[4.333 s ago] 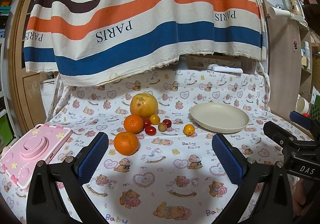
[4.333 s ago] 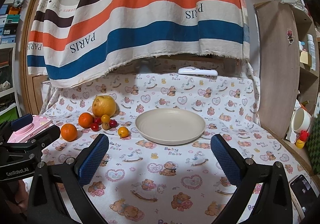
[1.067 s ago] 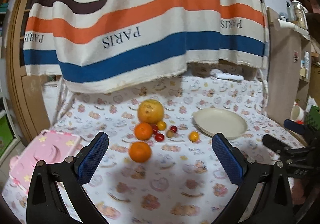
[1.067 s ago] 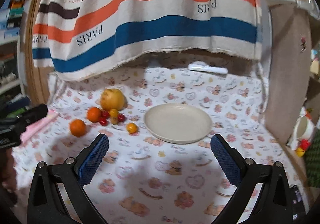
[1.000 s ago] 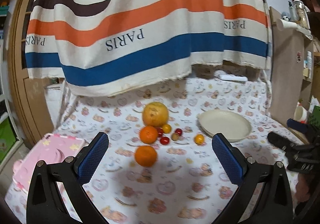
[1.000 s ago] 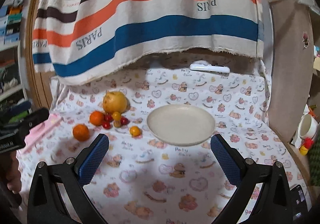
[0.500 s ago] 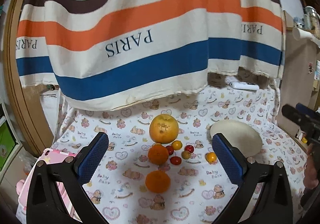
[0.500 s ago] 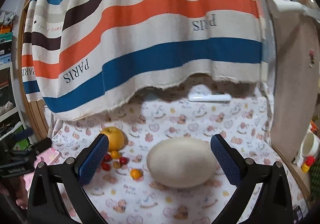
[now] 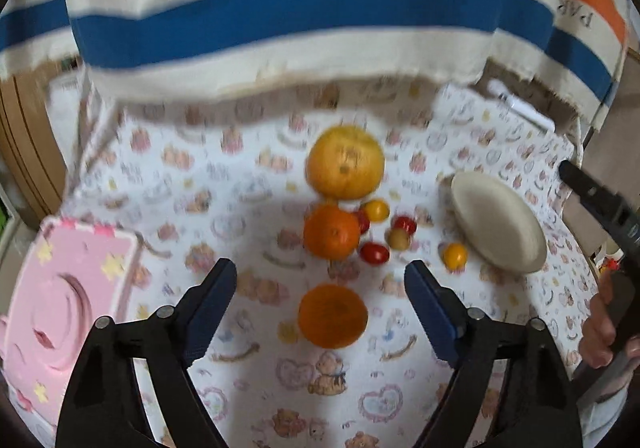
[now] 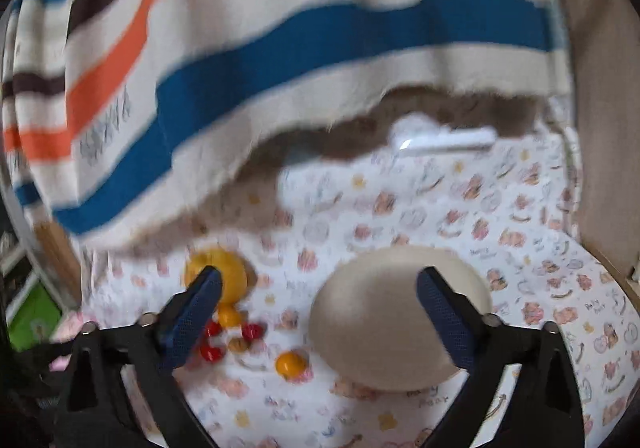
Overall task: Organize fruits
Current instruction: 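Grasp the nearest mandarin orange with the left tool while the right tool approaches the small orange fruit, then close the right tool on the small orange fruit and lift it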
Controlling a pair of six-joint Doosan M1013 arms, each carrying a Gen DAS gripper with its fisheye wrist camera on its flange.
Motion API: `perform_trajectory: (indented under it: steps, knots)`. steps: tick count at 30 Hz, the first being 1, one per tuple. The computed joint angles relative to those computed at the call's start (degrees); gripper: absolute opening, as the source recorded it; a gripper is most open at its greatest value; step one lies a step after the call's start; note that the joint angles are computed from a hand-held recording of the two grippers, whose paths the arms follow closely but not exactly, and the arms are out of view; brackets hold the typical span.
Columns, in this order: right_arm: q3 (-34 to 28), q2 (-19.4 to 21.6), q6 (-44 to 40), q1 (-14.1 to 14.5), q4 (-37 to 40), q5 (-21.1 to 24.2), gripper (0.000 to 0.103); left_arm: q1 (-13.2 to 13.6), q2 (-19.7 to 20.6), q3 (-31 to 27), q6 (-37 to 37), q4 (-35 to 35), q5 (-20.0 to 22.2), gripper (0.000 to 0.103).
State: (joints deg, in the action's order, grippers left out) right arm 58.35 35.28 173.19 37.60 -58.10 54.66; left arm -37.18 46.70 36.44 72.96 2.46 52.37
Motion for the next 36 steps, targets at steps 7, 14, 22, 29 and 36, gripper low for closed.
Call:
perform_trajectory:
  steps: [7, 14, 22, 29, 36]
  knots:
    - [1.03, 0.25, -7.76, -1.27, 9.21, -5.32, 0.082, 0.1, 4.17, -5.87, 3.18, -4.75, 9.12, 0.078]
    - [1.11, 0.5, -11.32, -1.84, 14.12, -7.43, 0.069, -0.34, 5.77, -7.44, 2.41, -2.21, 11.92, 0.071]
    - [0.48, 1.12, -15.61, -2.74, 20.07, -8.04, 0.062, -0.43, 6.25, -8.09, 3.83, -2.79, 12.43, 0.066]
    - [-0.15, 1.8, -21.31, -3.55, 27.35, -9.98, 0.052, -0.5, 7.69, -10.49, 4.08, -2.98, 14.81, 0.053]
    - [-0.71, 2.44, -25.43, -4.33, 32.85, -11.06, 0.044, -0.54, 7.9, -10.77, 4.2, -2.48, 14.8, 0.05]
